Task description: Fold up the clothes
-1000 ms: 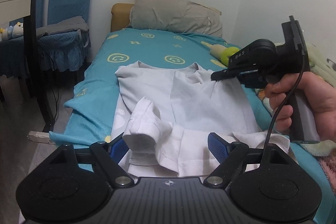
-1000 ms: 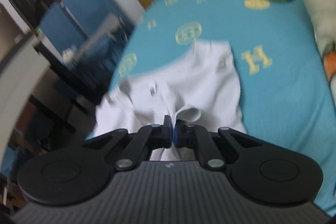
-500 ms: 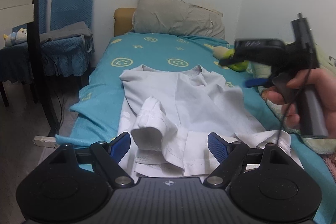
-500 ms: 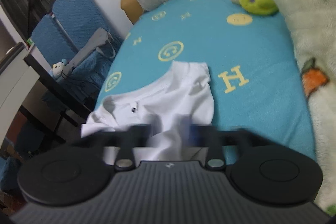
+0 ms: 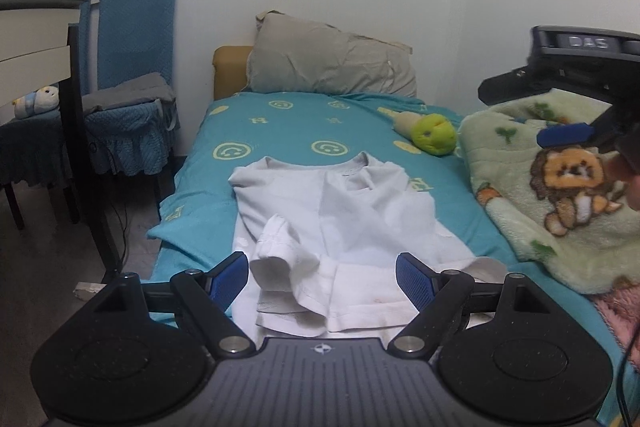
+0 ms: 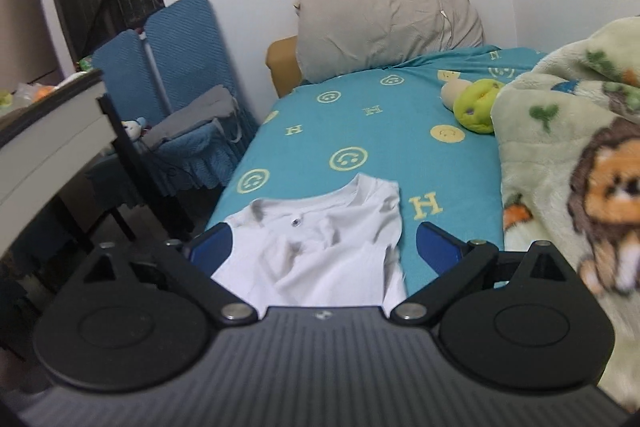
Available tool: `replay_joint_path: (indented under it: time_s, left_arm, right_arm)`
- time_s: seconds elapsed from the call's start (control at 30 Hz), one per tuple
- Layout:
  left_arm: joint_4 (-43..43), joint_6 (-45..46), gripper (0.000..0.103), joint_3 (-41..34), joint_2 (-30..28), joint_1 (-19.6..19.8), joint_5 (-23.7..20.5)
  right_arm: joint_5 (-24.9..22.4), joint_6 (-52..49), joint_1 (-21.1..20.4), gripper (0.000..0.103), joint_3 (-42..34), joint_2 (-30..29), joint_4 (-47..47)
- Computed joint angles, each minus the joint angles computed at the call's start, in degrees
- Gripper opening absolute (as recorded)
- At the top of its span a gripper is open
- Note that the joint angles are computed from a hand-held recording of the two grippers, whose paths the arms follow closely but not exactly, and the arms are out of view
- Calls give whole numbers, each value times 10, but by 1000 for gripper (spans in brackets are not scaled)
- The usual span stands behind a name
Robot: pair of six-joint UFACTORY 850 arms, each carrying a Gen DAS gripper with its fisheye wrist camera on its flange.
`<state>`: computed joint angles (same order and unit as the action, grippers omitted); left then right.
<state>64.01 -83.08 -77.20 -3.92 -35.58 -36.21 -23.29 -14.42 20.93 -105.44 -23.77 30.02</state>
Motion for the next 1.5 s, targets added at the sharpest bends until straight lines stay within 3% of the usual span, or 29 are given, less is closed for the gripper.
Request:
replay_joint_path:
  time_s: [0.3,0.57,0.73,0.8,0.87,0.93,1.13,1.3,1.37,1.47,1.5]
  left_arm:
    - [-5,-5,83,0,3,-1,4]
    - [-30,-19,78,-8,-5,16,20]
    - [-129,33,59,-32,-28,43,29]
    - [-172,49,53,-33,-31,58,61]
    - [-201,66,39,-44,-42,68,70]
    - [-237,98,9,-60,-54,80,88]
    - [-289,169,8,-144,-121,98,93]
    - [-355,260,10,-232,-205,98,6]
    - [-358,271,15,-234,-211,98,8]
    - [-367,291,43,-233,-206,96,9]
    - [-364,294,62,-235,-202,94,3]
  right_arm:
    - [1,54,-18,100,164,138,22]
    - [-21,59,-44,100,186,146,76]
    - [-47,63,-47,100,178,129,93]
    - [-50,77,-46,100,176,124,84]
    - [-56,91,-44,100,170,117,76]
    - [-61,92,-44,100,165,110,80]
    - [-61,119,-37,100,141,85,42]
    - [-67,142,-32,100,124,66,-4]
    - [-70,144,-30,100,118,60,-19]
    - [-66,151,-30,100,118,59,-31]
    - [-65,149,-30,100,119,60,-29]
